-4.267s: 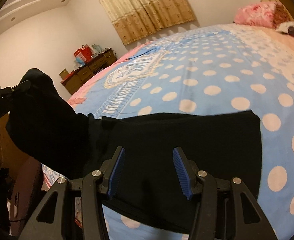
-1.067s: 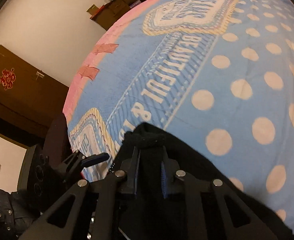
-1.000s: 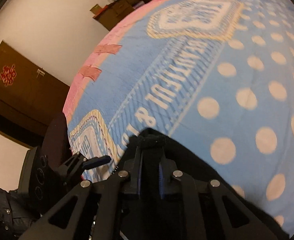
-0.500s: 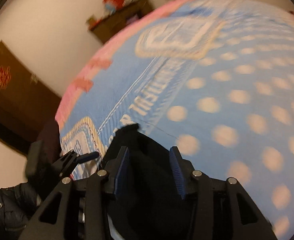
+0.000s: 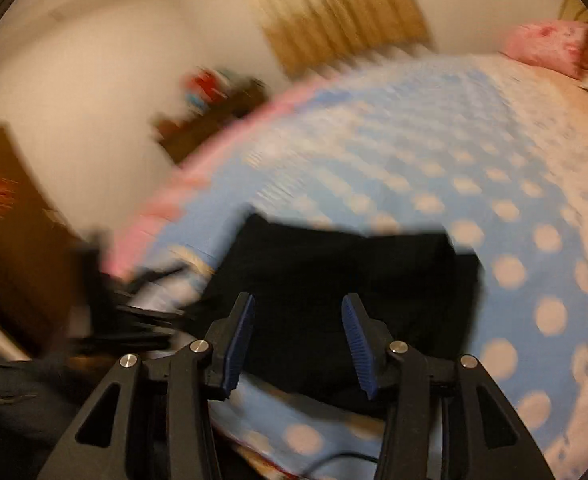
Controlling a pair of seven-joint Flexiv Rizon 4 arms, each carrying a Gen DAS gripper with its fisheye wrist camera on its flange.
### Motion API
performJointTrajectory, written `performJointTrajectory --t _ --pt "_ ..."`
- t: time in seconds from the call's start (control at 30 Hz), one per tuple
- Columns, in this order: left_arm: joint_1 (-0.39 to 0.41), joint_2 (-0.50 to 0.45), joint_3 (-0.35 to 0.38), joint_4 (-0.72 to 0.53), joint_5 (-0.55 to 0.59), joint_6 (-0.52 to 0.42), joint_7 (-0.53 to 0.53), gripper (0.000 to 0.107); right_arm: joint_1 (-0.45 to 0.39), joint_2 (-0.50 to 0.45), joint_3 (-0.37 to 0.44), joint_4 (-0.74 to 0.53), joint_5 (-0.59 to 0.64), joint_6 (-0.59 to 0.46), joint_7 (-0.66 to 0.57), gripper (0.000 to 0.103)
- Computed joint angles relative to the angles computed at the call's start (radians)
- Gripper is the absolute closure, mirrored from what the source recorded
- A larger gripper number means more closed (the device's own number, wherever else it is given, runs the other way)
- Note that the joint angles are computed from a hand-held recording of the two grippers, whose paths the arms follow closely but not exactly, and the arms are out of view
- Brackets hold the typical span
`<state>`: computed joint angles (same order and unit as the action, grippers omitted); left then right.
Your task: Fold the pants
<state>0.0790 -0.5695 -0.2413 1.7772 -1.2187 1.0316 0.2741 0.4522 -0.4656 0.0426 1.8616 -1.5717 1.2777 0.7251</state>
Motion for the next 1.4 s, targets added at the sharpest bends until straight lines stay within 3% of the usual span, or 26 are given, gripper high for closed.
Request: performJointTrajectory --t 0.07,0.13,0.2,0.3,0.4,0.57,0.67,0.77,0.87,1.03,1.13,1.27,1.4 --pt "0.002 0.011 -0.013 0.018 -0.034 0.012 0.069 0.009 0.038 0.0 -0.004 0.044 0.235 -0.028 -0.13 0.056" --pt "-0.008 0.023 -0.015 0.034 -0.066 0.023 0.116 0.009 0.028 0.02 0.015 0.102 0.244 -0.078 -0.05 0.057" --pt "-0.02 0.017 0.004 0.028 -0.035 0.013 0.093 0.009 0.049 0.047 0.025 0.137 0.317 -0.149 -0.069 0.057" --pt "-0.024 0.011 0.01 0.024 -0.009 0.01 0.067 0.009 0.056 0.11 -0.02 0.177 0.128 -0.138 0.131 0.056" --pt "-0.022 0.009 0.005 0.024 -0.012 0.017 0.066 0.009 0.031 0.113 -0.006 0.136 0.043 -0.171 0.152 0.056" --pt "-0.017 -0.002 0.013 0.012 0.033 -0.006 0.017 0.009 -0.02 0.037 -0.007 0.05 0.031 -0.149 0.154 0.056" --pt "-0.016 -0.012 0.013 0.002 0.062 0.0 -0.022 0.009 -0.017 0.004 -0.004 0.041 0.141 -0.17 0.06 0.08" --pt "-0.017 -0.03 0.023 -0.019 0.132 -0.011 -0.096 0.009 0.0 0.006 -0.015 0.072 0.174 -0.194 0.051 0.081" --pt "-0.003 -0.038 0.014 -0.027 0.173 -0.018 -0.146 0.009 -0.03 0.014 -0.044 0.095 0.01 -0.115 0.222 0.082" --pt "0.013 -0.035 -0.019 -0.009 0.161 0.026 -0.121 0.007 -0.005 0.022 -0.008 0.088 0.1 -0.211 0.112 0.08" --pt "0.013 -0.034 -0.026 -0.002 0.159 0.04 -0.12 0.007 0.081 0.063 0.015 0.079 0.168 -0.424 -0.002 0.079" --pt "0.013 -0.039 -0.02 -0.009 0.184 0.029 -0.157 0.006 0.101 0.06 0.022 0.046 0.038 -0.402 0.019 0.061" --pt "0.021 -0.041 -0.024 -0.012 0.197 0.025 -0.171 0.006 0.121 -0.013 0.032 -0.015 0.069 -0.361 -0.099 0.06"
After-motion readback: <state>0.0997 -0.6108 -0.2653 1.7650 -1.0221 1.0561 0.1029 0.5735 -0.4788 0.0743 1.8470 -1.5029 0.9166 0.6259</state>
